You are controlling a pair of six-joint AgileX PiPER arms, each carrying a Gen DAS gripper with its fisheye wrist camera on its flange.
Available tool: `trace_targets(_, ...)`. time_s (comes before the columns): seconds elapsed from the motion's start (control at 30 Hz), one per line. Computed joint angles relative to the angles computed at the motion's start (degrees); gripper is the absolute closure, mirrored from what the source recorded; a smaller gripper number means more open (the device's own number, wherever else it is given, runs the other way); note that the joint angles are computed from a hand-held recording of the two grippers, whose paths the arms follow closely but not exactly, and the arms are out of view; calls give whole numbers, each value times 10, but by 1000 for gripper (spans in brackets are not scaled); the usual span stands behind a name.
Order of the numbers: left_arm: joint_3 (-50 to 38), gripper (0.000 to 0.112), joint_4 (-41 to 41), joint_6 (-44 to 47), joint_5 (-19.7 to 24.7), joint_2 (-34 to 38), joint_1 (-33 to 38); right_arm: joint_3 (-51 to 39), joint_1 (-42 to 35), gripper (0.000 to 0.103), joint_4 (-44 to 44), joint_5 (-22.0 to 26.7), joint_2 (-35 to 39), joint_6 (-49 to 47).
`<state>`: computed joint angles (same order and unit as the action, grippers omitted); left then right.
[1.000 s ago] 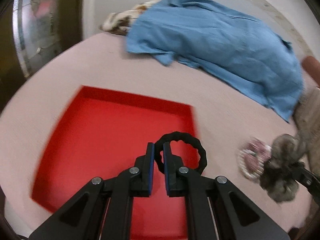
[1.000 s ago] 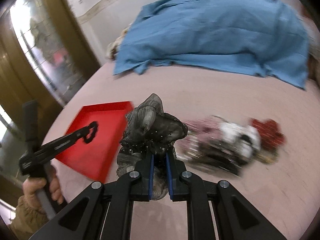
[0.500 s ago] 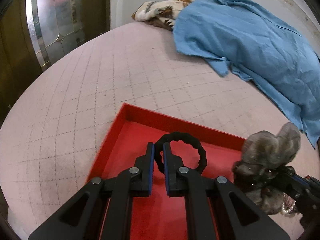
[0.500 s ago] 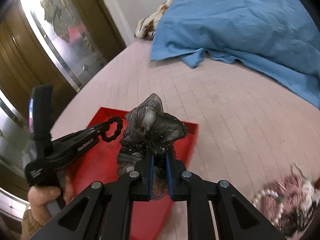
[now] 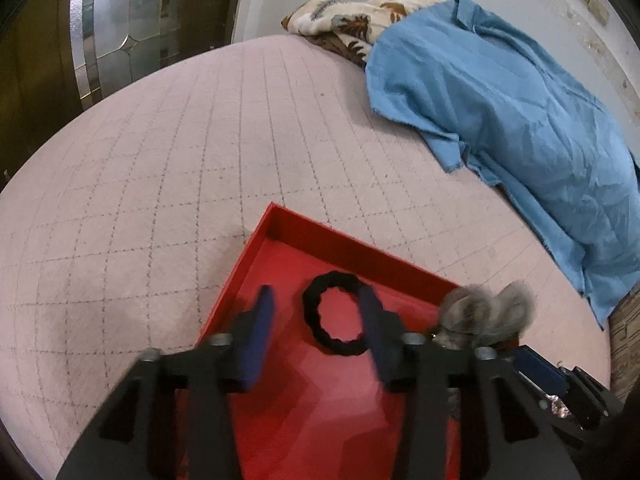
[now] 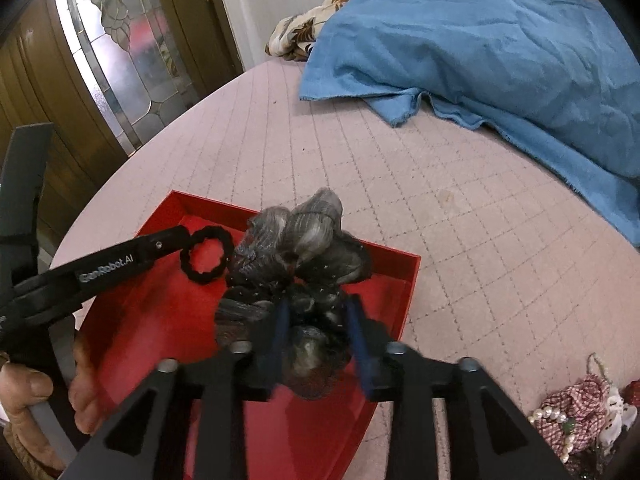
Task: Organize jewelry
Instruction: 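Withdraw both tools from the tray and move them to the pile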
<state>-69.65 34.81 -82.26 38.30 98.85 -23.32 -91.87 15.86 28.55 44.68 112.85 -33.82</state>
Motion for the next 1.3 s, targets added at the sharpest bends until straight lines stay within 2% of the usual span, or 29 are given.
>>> trace_targets(0.07,6,59,6,-9,-6,-10,-2,12,-1,54,1,-9,-13,-7)
trace_targets(0.23,21,58,27,-32,-9,-34,-12,34,-15,52,20,-3,-44,-23)
trace_targets(0.37,34,57,62,-72,0,-52,-39,91,-53,48,59,7,-100,-69)
trace_targets(0.5,34,57,125,-137,45,-63,-96,165,-112,46,91,19,-165,-131)
trace_targets(0.63,19,52,188,-193,103,-60,-178,248,-221,41,116,43,-232,-214)
trace_targets(0.73,-19,52,183,-180,155,-41,-246,271,-315,41,120,72,-250,-267)
trace_targets(0.8,-39,52,173,-170,165,-32,-275,274,-375,40,124,89,-249,-296)
trace_targets(0.87,-80,52,149,-140,175,-12,-303,265,-442,40,129,110,-232,-320)
trace_targets(1.07,-245,52,59,-14,193,98,-337,228,-555,40,152,158,-171,-328)
trace_targets(1.17,-333,52,5,42,193,163,-335,212,-586,40,164,177,-148,-339)
trace_targets(1.3,-473,52,-48,123,227,266,-329,198,-600,40,173,189,-125,-347)
